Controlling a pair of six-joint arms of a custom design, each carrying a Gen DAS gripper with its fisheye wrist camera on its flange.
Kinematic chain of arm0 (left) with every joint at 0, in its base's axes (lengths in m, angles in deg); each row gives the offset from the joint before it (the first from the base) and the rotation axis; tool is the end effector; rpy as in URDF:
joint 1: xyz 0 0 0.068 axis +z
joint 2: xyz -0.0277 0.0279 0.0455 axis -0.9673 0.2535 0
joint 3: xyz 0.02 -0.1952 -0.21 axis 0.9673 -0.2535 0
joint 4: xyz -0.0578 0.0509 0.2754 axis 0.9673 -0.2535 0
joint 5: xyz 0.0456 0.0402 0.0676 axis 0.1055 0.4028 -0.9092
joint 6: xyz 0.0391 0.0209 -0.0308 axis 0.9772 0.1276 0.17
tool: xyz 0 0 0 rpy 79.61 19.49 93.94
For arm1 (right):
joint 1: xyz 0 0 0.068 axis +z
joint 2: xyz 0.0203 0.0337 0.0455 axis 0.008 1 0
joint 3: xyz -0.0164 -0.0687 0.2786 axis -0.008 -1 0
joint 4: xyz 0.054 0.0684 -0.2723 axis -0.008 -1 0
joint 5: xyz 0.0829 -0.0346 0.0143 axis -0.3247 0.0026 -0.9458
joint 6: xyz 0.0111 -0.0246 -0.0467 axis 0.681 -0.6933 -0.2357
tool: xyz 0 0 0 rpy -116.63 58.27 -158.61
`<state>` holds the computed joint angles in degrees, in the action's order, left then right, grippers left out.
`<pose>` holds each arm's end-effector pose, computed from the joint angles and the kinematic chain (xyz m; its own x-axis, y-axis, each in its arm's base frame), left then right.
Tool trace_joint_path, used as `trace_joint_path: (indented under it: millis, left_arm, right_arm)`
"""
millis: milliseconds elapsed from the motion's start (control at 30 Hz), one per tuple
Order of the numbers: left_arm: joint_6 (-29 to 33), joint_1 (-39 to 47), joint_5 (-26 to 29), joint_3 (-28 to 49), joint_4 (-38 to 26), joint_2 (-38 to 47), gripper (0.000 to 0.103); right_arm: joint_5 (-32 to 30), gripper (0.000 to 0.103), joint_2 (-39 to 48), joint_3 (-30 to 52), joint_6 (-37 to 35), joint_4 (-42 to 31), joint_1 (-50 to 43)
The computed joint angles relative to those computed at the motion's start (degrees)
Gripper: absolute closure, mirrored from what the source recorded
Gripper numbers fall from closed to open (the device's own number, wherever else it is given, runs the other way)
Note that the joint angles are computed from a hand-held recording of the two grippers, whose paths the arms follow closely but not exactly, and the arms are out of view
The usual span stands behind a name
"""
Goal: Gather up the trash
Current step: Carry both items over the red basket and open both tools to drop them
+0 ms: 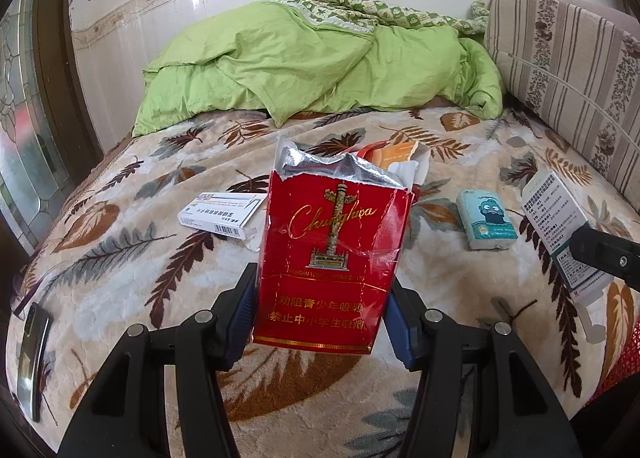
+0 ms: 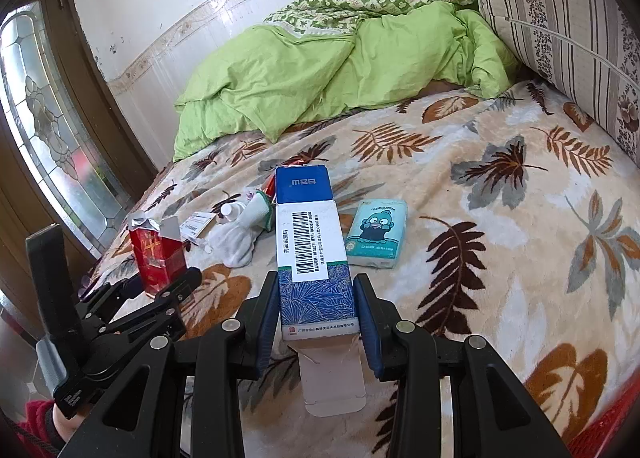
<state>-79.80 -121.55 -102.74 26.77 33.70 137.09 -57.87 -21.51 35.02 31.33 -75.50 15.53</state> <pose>0.2373 -0.2170 0.1835 -0.6333 0.0433 -0.7727 -0.0182 0.9973 0.0708 0.2347 0.0723 0.1946 -0.6907 0.0852 -0.7181 -0.2646 0.8944 0.3605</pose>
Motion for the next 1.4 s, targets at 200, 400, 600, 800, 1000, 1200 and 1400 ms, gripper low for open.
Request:
trace_joint_path:
  millis: [200,400,600,800,1000,1200,1400]
  left_arm:
    - [2.33,-3.15,3.09,-0.66,1.19,-1.30,0.047]
    - [3.92,-9.19,7.37,3.81,0.28,1.30,0.047]
    - [5.01,-14.84,13.16,14.47,-1.56,6.62,0.047]
    - [7.36,-20.22,18.79,28.35,-5.08,16.10,0.047]
    - [8.53,-24.09,25.44,43.94,-10.52,27.34,0.047]
    - [9.57,-26.85,28.28,57.94,-16.59,36.86,0.047]
    - [9.26,-27.52,28.90,60.08,-16.40,38.57,0.023]
  right_arm:
    - [-7.33,0.064,-10.55,-2.66,-0.59,-8.72,-8.21]
    - [-18.38,0.064,-21.59,-4.42,-10.54,-24.45,-30.63]
    - [-29.70,0.064,-18.24,0.30,-32.21,-40.92,-61.84]
    - [-33.07,0.064,-7.68,5.06,-51.23,-49.77,-83.33]
    - [-33.36,0.064,1.23,8.06,-59.41,-51.82,-93.52]
    - [-33.63,0.063,6.32,10.92,-62.90,-52.63,-98.92]
    - [-33.93,0.045,8.14,12.43,-62.82,-52.18,-100.67]
